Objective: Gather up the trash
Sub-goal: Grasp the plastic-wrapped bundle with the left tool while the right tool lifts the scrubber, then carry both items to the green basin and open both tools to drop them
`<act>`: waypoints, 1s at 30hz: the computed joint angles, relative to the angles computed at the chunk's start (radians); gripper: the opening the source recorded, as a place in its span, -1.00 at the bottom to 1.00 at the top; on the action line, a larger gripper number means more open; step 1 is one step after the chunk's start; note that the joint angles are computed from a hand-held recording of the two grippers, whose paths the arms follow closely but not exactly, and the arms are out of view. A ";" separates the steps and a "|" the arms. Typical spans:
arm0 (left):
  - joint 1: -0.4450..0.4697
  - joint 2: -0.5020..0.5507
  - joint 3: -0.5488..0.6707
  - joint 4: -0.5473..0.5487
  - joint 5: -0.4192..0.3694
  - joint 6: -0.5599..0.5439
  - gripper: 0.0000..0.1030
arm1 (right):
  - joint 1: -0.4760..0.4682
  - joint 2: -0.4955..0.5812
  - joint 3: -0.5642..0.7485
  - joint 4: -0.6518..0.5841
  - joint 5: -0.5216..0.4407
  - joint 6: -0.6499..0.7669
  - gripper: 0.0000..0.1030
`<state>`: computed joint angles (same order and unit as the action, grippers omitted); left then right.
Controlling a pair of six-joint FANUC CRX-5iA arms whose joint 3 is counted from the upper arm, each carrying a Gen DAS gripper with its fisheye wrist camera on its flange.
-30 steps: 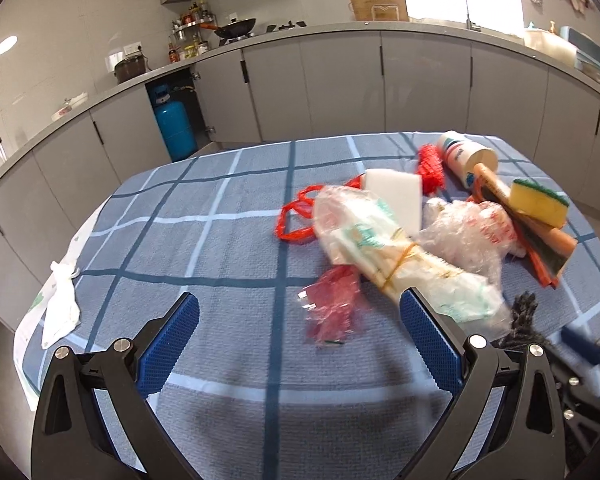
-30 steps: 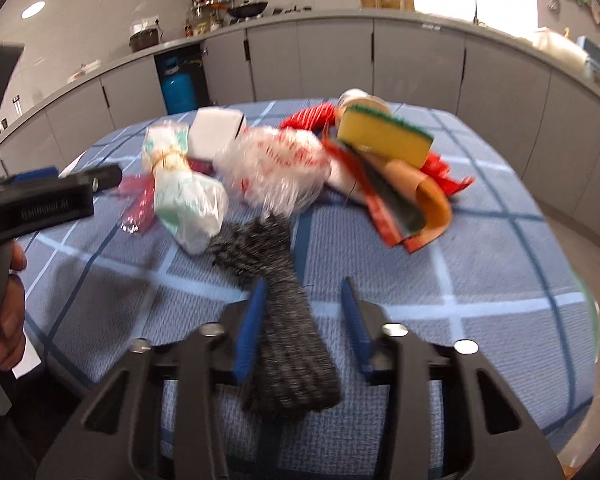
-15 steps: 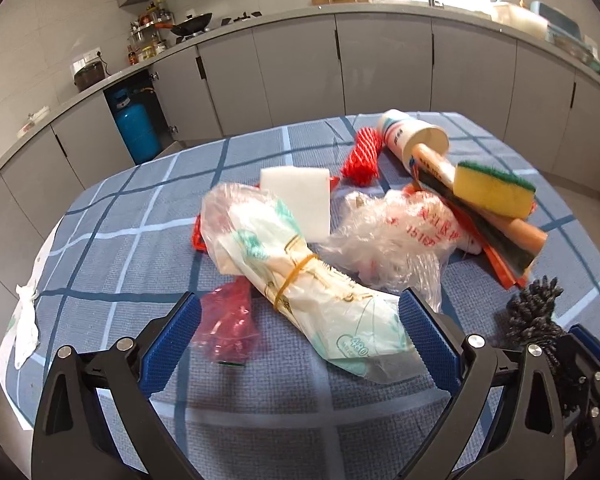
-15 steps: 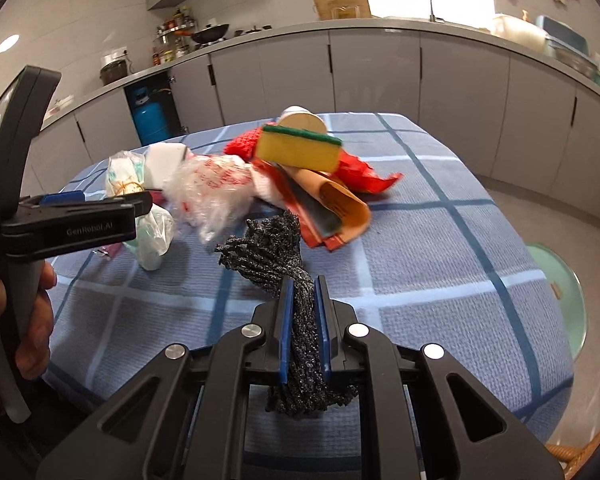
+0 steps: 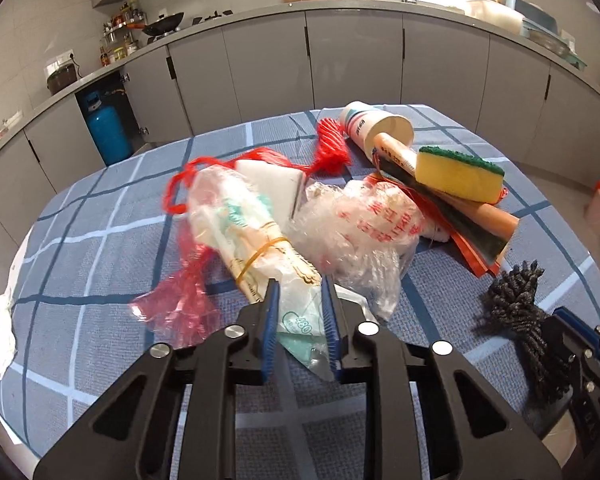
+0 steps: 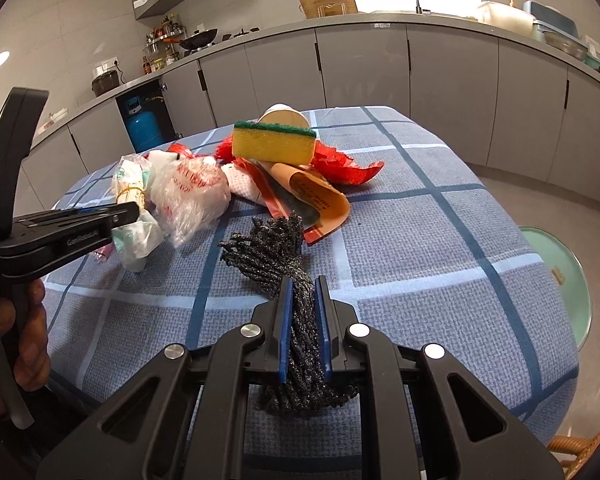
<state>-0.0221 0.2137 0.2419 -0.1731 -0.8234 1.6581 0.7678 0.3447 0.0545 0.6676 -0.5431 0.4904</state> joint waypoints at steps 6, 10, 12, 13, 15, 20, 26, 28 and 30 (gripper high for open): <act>-0.006 -0.071 -0.039 -0.065 0.043 0.005 -0.66 | -0.007 -0.028 -0.046 0.100 0.034 -0.103 -0.74; -0.023 -0.114 -0.045 -0.128 0.074 0.022 -0.67 | -0.018 -0.050 -0.079 0.186 0.057 -0.187 -0.74; -0.038 -0.119 -0.033 -0.166 0.082 0.032 -0.67 | -0.024 -0.056 -0.087 0.208 0.061 -0.209 -0.74; -0.050 -0.122 -0.027 -0.193 0.090 0.041 -0.67 | -0.028 -0.059 -0.092 0.223 0.062 -0.224 -0.74; -0.076 -0.117 -0.011 -0.241 0.102 0.057 -0.67 | -0.036 -0.064 -0.098 0.244 0.060 -0.248 -0.74; -0.089 -0.099 -0.003 -0.174 0.128 -0.019 -0.67 | -0.056 -0.079 -0.114 0.274 0.053 -0.292 -0.74; -0.115 -0.071 0.000 -0.045 0.194 -0.154 -0.67 | -0.095 -0.109 -0.152 0.345 0.044 -0.383 -0.74; -0.130 -0.053 0.011 -0.010 0.211 -0.195 -0.67 | -0.109 -0.121 -0.166 0.364 0.030 -0.412 -0.74; -0.149 -0.028 0.031 0.015 0.218 -0.226 -0.67 | -0.128 -0.130 -0.178 0.376 0.018 -0.435 -0.74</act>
<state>-0.1716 0.1853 0.2728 -0.1583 -0.6055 1.4318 0.6394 0.2144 -0.1238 1.0435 -0.5246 0.0552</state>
